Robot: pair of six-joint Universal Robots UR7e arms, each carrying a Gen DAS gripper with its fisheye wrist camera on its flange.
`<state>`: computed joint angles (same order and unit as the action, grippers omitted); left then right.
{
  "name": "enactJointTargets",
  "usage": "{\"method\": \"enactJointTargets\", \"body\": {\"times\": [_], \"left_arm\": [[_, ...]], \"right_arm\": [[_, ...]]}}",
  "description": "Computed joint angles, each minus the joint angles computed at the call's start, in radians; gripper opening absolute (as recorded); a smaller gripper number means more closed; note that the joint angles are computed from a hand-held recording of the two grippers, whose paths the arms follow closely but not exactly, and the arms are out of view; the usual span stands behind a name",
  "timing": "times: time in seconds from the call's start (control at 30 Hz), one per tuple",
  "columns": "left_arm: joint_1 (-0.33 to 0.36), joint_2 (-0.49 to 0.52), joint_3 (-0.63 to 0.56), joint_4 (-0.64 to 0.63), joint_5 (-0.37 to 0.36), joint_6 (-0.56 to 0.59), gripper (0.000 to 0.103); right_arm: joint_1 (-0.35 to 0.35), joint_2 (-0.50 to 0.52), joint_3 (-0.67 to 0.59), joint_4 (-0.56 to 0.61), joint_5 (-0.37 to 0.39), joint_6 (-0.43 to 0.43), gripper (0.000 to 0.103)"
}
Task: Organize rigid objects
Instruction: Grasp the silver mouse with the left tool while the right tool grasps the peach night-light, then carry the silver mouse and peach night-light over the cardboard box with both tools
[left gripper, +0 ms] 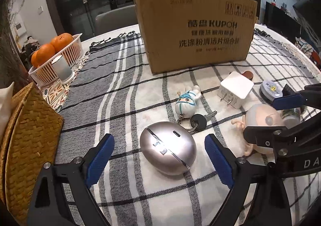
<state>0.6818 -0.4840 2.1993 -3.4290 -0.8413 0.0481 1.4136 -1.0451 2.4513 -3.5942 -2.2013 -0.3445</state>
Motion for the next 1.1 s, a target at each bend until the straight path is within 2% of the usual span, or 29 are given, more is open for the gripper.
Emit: {"method": "enactJointTargets", "body": {"times": [0.13,0.33,0.5,0.73,1.1], "left_arm": [[0.011,0.009,-0.019,0.025,-0.016,-0.007,0.082],[0.028,-0.001,-0.035,0.087,-0.046,-0.066,0.06],[0.025,-0.007,-0.03,0.104,-0.045,-0.095,0.06],[0.003,-0.036,-0.011,0.113,-0.035,-0.142,0.059],[-0.052,-0.087,0.019,0.095,0.002,-0.184,0.059]], "right_arm": [[-0.015,-0.001,-0.004,0.015,0.007,0.016,0.084],[-0.031,-0.009,-0.003,0.048,0.02,0.027,0.076],[-0.029,0.005,-0.001,0.017,0.019,0.018,0.075],[-0.046,-0.005,0.026,-0.031,0.069,0.01,0.075],[-0.023,-0.034,0.074,-0.177,0.113,-0.01,0.075]]}}
